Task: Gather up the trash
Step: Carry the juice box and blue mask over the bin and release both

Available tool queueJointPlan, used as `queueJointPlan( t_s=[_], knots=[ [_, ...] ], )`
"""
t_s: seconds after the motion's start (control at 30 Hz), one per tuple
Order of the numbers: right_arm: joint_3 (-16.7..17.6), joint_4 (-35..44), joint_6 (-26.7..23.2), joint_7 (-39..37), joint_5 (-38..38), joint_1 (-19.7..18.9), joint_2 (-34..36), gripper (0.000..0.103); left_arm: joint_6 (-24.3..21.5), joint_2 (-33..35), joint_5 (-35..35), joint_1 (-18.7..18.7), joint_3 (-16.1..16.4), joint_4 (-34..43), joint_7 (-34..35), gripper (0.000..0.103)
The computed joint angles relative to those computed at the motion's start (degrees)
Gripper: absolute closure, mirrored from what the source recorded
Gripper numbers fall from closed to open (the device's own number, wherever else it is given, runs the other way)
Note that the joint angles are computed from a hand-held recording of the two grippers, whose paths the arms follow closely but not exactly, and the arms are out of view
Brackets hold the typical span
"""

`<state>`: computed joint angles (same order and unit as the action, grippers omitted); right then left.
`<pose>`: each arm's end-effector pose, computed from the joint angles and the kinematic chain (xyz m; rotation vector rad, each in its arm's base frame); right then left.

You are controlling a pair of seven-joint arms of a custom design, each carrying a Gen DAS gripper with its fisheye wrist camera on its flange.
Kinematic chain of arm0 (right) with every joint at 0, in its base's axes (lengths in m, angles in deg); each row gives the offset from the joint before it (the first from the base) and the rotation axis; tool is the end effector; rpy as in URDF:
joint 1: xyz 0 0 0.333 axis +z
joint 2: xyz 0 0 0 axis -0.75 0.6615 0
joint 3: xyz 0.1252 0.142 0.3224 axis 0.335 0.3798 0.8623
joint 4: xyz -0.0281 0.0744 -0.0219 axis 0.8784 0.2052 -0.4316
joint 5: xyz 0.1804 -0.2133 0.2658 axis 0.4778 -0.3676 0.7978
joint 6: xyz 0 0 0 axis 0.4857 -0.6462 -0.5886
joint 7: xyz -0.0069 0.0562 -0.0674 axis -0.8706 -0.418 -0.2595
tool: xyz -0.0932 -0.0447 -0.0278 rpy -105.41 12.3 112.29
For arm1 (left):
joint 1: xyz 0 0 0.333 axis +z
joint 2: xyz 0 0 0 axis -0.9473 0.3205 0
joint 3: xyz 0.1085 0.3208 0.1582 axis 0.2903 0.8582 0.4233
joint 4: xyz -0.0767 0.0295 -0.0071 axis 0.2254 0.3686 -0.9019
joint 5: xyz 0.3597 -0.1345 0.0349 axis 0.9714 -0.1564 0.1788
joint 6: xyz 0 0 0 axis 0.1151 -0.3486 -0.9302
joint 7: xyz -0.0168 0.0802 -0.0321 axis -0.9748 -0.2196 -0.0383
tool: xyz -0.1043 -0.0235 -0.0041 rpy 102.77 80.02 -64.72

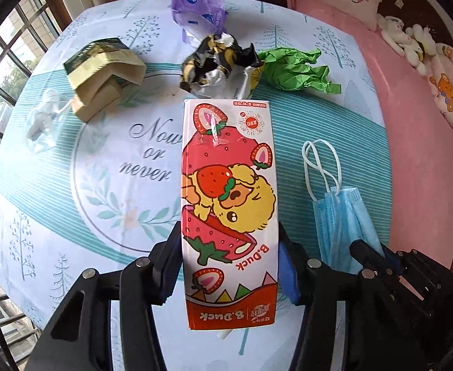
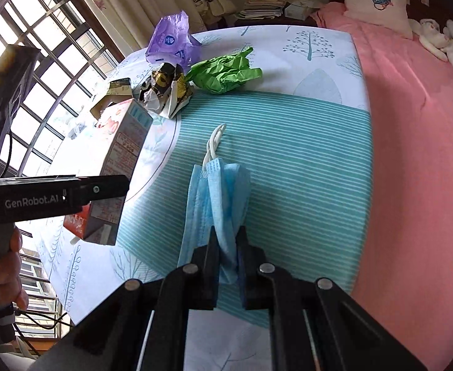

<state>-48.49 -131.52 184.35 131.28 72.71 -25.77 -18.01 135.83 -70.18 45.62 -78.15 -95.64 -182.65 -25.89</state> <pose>0.5631 0.3600 0.6431 -2.2251 1.4238 0.1002 0.5160 -0.1688 0.6398 -2.4380 1.7490 -0.2765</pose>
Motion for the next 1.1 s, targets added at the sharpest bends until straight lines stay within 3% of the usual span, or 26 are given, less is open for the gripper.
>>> queueJointPlan(
  t_s=[0.37, 0.63, 0.87, 1.1],
  knots=[
    [1.66, -7.32, 5.58, 14.85, -8.15, 6.39, -9.60, 0.094, 1.89, -19.32, 0.58, 3.40, 1.00, -12.28, 14.36, 0.051],
    [5.85, -11.39, 9.03, 39.56, -21.62, 12.98, -14.97, 0.094, 2.29, -35.36, -1.18, 4.49, 4.13, -20.44, 32.04, 0.051],
    [10.23, -10.23, 2.94, 57.06, -31.44, 18.89, -15.97, 0.094, -3.14, -47.09, -5.69, 5.29, 8.52, -25.80, 43.86, 0.051],
    [12.12, -9.79, -3.76, 65.47, -33.03, 22.91, -17.29, 0.094, -10.85, -52.99, -9.23, 8.21, 9.77, -28.94, 50.45, 0.051]
  ],
)
